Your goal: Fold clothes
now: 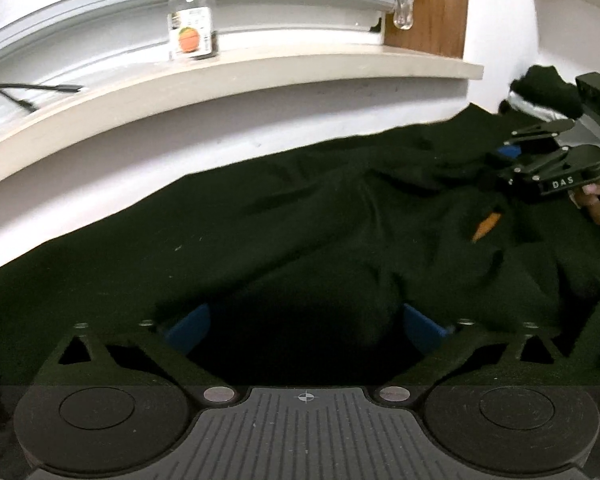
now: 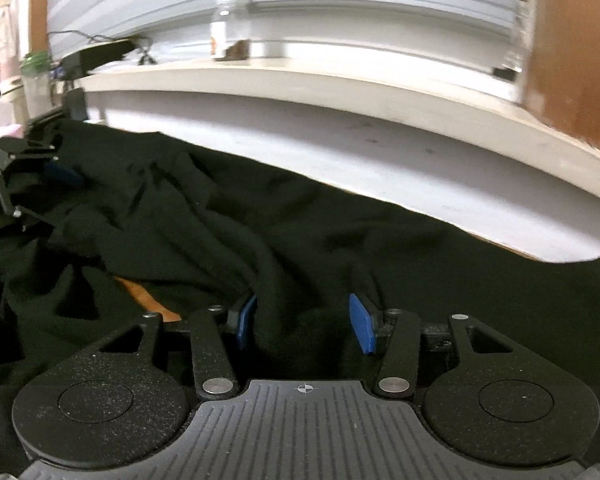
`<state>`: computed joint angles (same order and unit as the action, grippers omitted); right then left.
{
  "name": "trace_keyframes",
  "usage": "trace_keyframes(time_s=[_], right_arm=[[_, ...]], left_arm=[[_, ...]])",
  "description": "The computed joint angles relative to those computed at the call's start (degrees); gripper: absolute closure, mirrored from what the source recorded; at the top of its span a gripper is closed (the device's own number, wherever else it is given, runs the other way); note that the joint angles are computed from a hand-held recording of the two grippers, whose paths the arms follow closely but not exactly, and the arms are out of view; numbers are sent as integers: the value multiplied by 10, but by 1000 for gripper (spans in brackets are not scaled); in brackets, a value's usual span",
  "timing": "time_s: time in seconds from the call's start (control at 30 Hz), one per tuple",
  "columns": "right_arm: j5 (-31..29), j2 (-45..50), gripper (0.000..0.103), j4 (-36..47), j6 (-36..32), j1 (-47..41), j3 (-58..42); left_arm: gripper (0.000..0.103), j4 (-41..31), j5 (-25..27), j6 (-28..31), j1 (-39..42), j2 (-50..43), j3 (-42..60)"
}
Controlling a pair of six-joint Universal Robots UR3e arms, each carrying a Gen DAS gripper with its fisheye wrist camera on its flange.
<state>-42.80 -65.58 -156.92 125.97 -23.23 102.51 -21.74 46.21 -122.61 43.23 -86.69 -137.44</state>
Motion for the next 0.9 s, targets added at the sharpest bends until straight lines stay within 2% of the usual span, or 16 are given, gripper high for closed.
trace_keyframes(time_s=[0.1, 0.2, 0.3, 0.37, 0.4, 0.47, 0.57, 0.63, 0.7, 0.8, 0.9], right_arm=[[-6, -7, 55, 13, -1, -5, -4], [6, -74, 55, 11, -30, -17, 66], [21, -160, 55, 48, -80, -24, 140], [26, -217, 50, 70, -107, -23, 185], [36, -247, 52, 102, -128, -23, 200], [54, -305, 52, 170, -168, -22, 224], [67, -377, 52, 276, -215, 2, 235], [72, -413, 52, 348, -247, 27, 235], [65, -441, 52, 378, -263, 67, 248], [46, -445, 52, 385, -253, 132, 249], [18, -452, 52, 353, -221, 193, 257]], left_arm=[[0, 48, 17, -45, -31, -28, 12], [0, 37, 14, -36, -23, -19, 8], [1, -9, 17, -7, -2, 21, 2], [2, -39, 18, 17, 22, 61, -11], [2, -54, 15, 34, 41, 88, -23], [2, -136, -7, 94, 100, 165, -43], [0, -310, -45, 217, 216, 293, -55], [0, -377, -59, 286, 276, 329, -57], [0, -419, -64, 332, 314, 316, -46], [0, -392, -60, 331, 315, 249, -34], [0, -349, -51, 319, 302, 210, -34]])
